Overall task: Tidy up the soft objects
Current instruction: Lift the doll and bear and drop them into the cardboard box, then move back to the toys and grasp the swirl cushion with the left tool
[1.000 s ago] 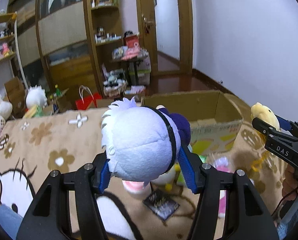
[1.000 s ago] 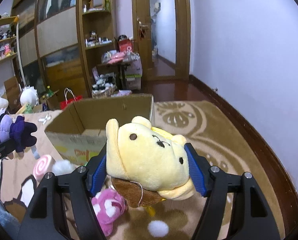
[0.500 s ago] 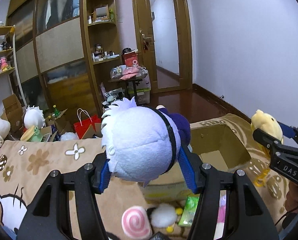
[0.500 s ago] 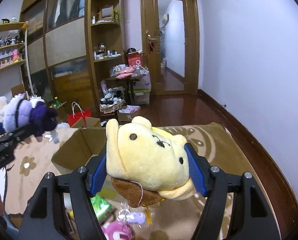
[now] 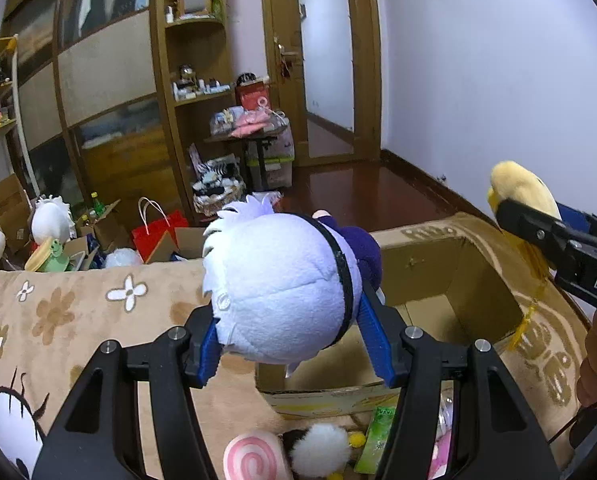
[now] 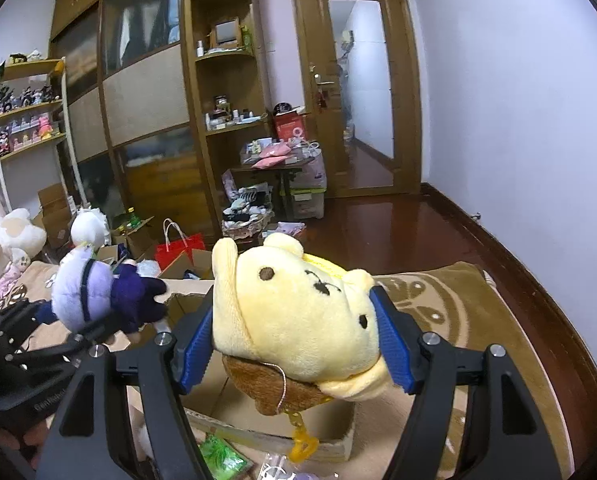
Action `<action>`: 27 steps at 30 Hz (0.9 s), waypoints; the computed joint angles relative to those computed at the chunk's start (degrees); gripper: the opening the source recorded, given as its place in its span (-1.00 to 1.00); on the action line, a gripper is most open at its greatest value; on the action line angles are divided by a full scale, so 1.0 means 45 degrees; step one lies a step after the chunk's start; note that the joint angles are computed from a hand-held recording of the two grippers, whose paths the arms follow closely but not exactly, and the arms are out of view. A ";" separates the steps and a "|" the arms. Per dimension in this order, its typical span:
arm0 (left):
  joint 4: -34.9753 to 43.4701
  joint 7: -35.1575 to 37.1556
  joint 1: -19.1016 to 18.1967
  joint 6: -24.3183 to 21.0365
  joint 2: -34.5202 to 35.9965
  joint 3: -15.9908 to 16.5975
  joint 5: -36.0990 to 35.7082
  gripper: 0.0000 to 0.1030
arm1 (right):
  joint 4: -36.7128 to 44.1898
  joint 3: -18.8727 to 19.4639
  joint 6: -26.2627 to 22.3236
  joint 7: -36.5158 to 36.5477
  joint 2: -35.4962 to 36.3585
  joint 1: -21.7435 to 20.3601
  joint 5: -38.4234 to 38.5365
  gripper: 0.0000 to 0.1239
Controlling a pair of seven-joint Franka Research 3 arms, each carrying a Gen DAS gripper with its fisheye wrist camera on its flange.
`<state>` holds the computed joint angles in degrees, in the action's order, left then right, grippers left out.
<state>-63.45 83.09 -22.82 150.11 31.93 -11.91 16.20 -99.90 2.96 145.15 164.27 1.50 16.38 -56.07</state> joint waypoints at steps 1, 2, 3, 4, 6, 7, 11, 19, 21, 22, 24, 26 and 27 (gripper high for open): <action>0.0019 0.0060 -0.0038 -0.0116 0.0048 -0.0046 -0.0015 0.14 | 0.0012 -0.0019 0.0076 -0.0137 0.0055 -0.0024 0.0102 0.22; 0.0148 0.0185 -0.0029 -0.0248 0.0156 -0.0092 -0.0062 0.15 | 0.0080 -0.0028 0.0107 -0.0240 0.0171 -0.0026 0.0211 0.22; 0.0291 0.0338 -0.0047 -0.0424 0.0283 -0.0137 -0.0101 0.15 | 0.0105 -0.0055 0.0163 -0.0349 0.0280 -0.0024 0.0390 0.23; 0.0280 0.0476 -0.0018 -0.0480 0.0313 -0.0179 -0.0168 0.16 | 0.0073 -0.0094 0.0234 -0.0456 0.0339 -0.0022 0.0624 0.23; 0.0558 0.0792 -0.0047 -0.0833 0.0542 -0.0264 -0.0305 0.17 | 0.0031 -0.0184 0.0440 -0.0832 0.0492 -0.0056 0.1386 0.24; 0.0668 0.0988 -0.0023 -0.1007 0.0627 -0.0341 -0.0437 0.17 | -0.0008 -0.0238 0.0555 -0.1028 0.0539 -0.0079 0.1780 0.24; 0.0852 0.1055 -0.0198 -0.1268 0.0780 -0.0163 -0.0518 0.48 | -0.0480 -0.0404 0.1173 -0.1569 0.0524 -0.0188 0.3141 0.28; 0.0366 0.0760 -0.0096 -0.1243 0.0493 0.0057 -0.0330 0.70 | -0.1008 -0.0513 0.1679 -0.1711 0.0321 -0.0248 0.3648 0.43; 0.0046 0.0599 -0.0036 -0.1240 0.0304 0.0134 -0.0216 0.78 | -0.1042 -0.0493 0.1532 -0.1200 0.0221 -0.0227 0.3095 0.59; -0.0120 0.0560 0.0038 -0.1241 0.0194 0.0085 -0.0263 0.78 | -0.1055 -0.0474 0.1520 -0.1034 0.0183 -0.0234 0.2887 0.61; -0.0188 0.0654 0.0177 -0.1327 0.0115 -0.0061 -0.0413 0.79 | -0.1009 -0.0388 0.1404 -0.1004 0.0135 -0.0232 0.2777 0.66; -0.0375 0.0610 0.0177 -0.1227 -0.0043 0.0006 -0.0280 0.86 | -0.1045 -0.0307 0.1274 -0.0917 0.0018 -0.0228 0.2685 0.66; -0.0553 0.0512 0.0160 -0.1097 -0.0174 0.0081 -0.0147 0.90 | -0.1025 -0.0253 0.1069 -0.0735 -0.0029 -0.0208 0.2540 0.66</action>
<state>-65.94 85.40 -22.10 145.17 31.14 -11.55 15.54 -104.51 1.82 149.96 160.96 1.37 15.45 -44.63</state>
